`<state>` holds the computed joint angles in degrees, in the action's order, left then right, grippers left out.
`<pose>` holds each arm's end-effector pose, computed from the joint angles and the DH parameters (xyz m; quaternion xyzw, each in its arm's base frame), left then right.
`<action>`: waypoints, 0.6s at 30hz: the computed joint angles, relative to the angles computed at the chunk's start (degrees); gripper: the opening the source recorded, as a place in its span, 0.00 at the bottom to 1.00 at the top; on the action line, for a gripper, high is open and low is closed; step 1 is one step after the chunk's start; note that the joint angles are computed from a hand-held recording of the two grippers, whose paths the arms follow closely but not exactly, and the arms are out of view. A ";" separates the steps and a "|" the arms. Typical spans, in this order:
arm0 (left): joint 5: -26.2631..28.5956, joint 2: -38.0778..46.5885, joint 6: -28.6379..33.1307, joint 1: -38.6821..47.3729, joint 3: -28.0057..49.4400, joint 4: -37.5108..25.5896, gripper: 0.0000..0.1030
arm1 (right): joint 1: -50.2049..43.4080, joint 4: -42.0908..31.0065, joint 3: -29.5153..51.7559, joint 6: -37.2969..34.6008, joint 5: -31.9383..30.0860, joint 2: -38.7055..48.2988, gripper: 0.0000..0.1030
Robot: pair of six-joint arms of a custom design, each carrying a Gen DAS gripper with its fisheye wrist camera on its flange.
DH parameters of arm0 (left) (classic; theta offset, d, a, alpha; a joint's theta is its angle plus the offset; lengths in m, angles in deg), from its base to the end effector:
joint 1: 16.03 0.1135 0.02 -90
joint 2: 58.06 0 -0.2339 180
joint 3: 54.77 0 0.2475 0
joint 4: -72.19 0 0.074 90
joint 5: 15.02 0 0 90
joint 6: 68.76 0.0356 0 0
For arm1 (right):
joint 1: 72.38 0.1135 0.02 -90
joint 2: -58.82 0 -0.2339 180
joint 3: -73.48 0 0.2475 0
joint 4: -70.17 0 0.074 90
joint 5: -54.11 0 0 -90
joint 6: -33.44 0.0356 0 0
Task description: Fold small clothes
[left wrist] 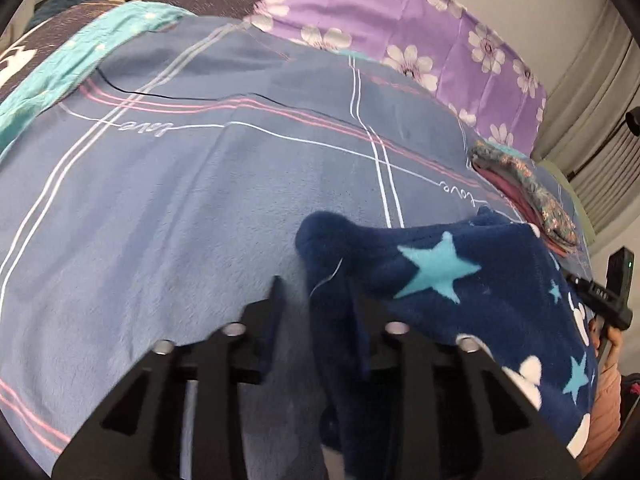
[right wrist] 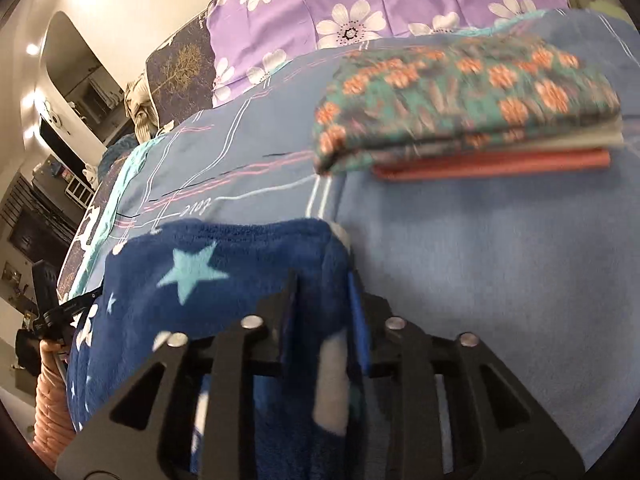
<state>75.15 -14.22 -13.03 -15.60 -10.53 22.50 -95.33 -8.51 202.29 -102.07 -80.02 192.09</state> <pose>0.1703 0.0012 0.1942 -0.2791 0.8951 -0.1026 0.3324 0.4139 -0.1483 0.1657 -0.2030 0.9028 0.2788 0.2568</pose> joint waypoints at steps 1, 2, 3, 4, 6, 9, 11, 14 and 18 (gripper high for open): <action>-0.38 -1.84 -0.51 -0.42 -0.27 -1.02 0.43 | -0.49 -0.72 0.95 -0.24 -0.34 0.35 0.34; -0.39 -4.11 -0.61 -0.44 -0.24 -2.40 0.45 | -1.29 -1.63 1.30 -1.02 -0.92 0.14 0.38; -1.17 -6.84 -0.86 -1.31 0.19 -4.48 0.47 | -2.20 -2.56 1.29 -2.21 -1.46 -0.29 0.41; -2.78 -8.30 -1.45 -2.64 0.91 -6.01 0.50 | -3.24 -3.67 1.79 -3.56 -1.96 -0.49 0.42; -7.25 -12.23 -3.75 -7.43 2.84 -9.99 0.52 | -5.49 -6.17 1.95 -6.75 -2.88 -1.00 0.46; -15.25 -11.50 -9.30 -19.66 6.87 -12.06 0.54 | -8.14 -10.53 2.47 -11.47 -3.84 -0.62 0.49; -20.92 -7.05 -10.87 -27.23 9.91 -12.24 0.54 | -9.58 -12.13 2.34 -13.71 -4.47 -0.66 0.49; -27.89 3.10 -11.87 -35.00 16.20 -12.82 0.54 | -11.31 -15.30 3.43 -16.26 -5.61 0.53 0.50; -27.59 11.66 -12.76 -37.48 21.42 -9.06 0.54 | -12.86 -17.29 2.98 -19.27 -5.59 1.52 0.50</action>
<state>47.57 -2.56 -25.79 -53.08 10.89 13.43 -108.19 -25.80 205.27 -121.34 -85.61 193.61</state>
